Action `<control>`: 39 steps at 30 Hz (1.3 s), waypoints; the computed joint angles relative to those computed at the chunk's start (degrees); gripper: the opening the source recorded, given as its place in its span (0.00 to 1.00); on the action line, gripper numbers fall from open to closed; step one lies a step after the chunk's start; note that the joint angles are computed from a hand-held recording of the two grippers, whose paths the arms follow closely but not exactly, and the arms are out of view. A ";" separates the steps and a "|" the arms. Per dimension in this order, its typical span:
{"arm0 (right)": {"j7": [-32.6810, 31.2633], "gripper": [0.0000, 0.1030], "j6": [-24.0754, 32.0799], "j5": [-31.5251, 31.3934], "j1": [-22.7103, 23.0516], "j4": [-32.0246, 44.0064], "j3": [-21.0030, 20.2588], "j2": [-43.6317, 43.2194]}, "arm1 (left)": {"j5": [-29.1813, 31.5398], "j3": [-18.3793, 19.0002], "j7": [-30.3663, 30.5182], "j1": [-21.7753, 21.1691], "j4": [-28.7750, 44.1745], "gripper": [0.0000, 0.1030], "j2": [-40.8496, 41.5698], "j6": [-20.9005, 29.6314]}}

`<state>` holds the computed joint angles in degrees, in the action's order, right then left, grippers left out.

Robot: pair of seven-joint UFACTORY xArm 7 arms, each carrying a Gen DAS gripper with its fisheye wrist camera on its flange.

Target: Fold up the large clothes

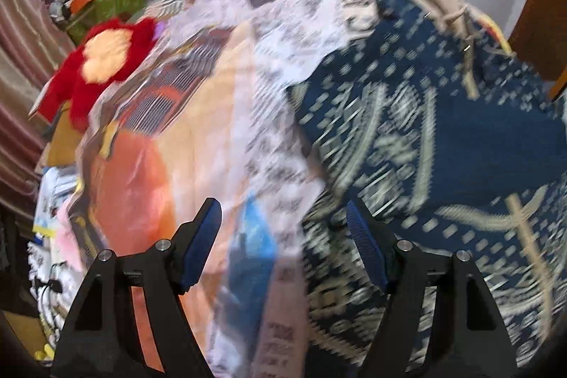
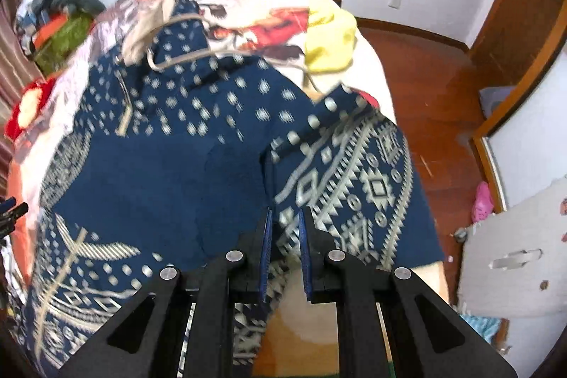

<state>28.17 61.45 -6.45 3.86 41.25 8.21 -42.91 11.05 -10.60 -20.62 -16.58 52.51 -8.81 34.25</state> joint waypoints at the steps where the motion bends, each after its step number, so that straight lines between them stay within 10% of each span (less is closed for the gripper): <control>1: -0.03 0.10 -0.32 0.28 0.10 0.44 -0.10 0.98 | -1.44 0.13 0.96 -0.43 0.81 0.71 0.90 -0.27; 9: -1.64 0.10 0.51 -2.01 1.84 -0.39 1.02 4.73 | 4.14 0.74 -4.29 -2.61 6.19 0.73 12.16 4.68; 24: -3.58 0.10 8.54 -3.05 -1.89 -4.82 -0.56 -5.72 | 7.79 -0.32 -5.07 -2.41 4.26 0.78 4.03 4.73; 39: 0.95 0.10 8.92 16.28 -17.71 -14.80 -24.62 -24.53 | -5.77 -3.27 1.43 -11.58 26.56 0.79 21.49 6.51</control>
